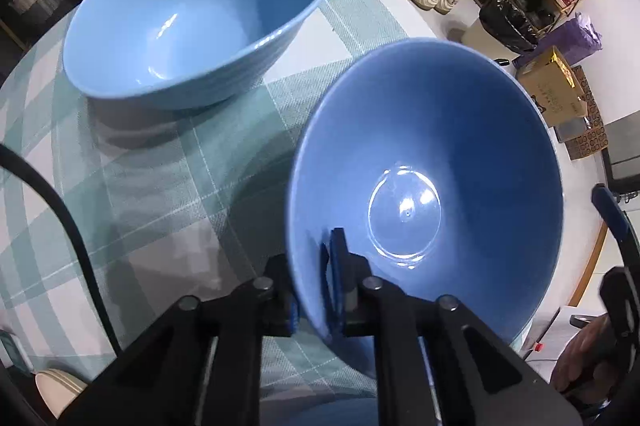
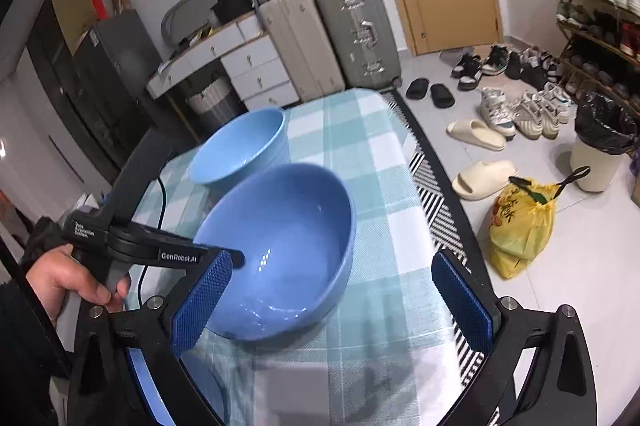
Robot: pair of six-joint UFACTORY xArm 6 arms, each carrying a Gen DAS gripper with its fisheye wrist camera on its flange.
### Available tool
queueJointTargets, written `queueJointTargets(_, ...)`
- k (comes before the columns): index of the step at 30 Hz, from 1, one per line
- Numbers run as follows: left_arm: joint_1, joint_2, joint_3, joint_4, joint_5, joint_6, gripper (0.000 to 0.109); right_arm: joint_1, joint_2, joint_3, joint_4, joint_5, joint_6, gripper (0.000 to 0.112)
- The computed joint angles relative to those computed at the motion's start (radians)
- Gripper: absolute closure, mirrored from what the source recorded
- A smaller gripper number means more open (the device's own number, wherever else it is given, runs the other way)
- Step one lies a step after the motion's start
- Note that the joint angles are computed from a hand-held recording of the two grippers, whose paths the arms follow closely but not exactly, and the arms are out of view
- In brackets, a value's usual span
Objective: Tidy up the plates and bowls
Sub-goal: 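Close the left tool on the rim of the next blue bowl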
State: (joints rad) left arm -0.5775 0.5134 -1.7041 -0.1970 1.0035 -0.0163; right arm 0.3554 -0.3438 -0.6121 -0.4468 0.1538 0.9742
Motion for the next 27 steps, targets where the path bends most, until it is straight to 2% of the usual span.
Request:
queueJointTargets(2, 0.002, -0.013, 0.017, -0.027, -0.007, 0.024, 0.1, 0.014, 0.023, -0.001, 0.111, -0.023, -0.085, 0.01)
queueJointTargets(5, -0.002, -0.023, 0.03, -0.009, -0.016, 0.02, 0.1, 0.023, 0.046, -0.019, 0.142, -0.005, -0.104, 0.011)
queueJointTargets(8, 0.005, -0.036, 0.044, -0.007, -0.015, 0.019, 0.1, 0.033, 0.049, -0.03, 0.156, 0.007, -0.119, 0.011)
queueJointTargets(10, 0.009, -0.037, 0.042, -0.001, -0.011, 0.016, 0.1, 0.033, 0.037, -0.03, 0.119, 0.011, -0.089, 0.011)
queueJointTargets(16, 0.035, -0.065, 0.085, 0.009, -0.012, 0.031, 0.1, 0.059, -0.003, -0.024, 0.201, 0.048, -0.159, 0.011)
queueJointTargets(23, 0.077, -0.113, 0.163, -0.002, -0.042, 0.029, 0.1, 0.093, 0.019, -0.069, 0.187, 0.096, -0.152, 0.011)
queueJointTargets(25, 0.084, -0.119, 0.173, 0.004, -0.047, 0.02, 0.1, 0.107, 0.045, -0.088, 0.234, 0.092, -0.186, 0.013)
queueJointTargets(27, 0.091, -0.132, 0.19, 0.006, -0.053, 0.019, 0.1, 0.122, 0.081, -0.122, 0.312, 0.094, -0.243, 0.02)
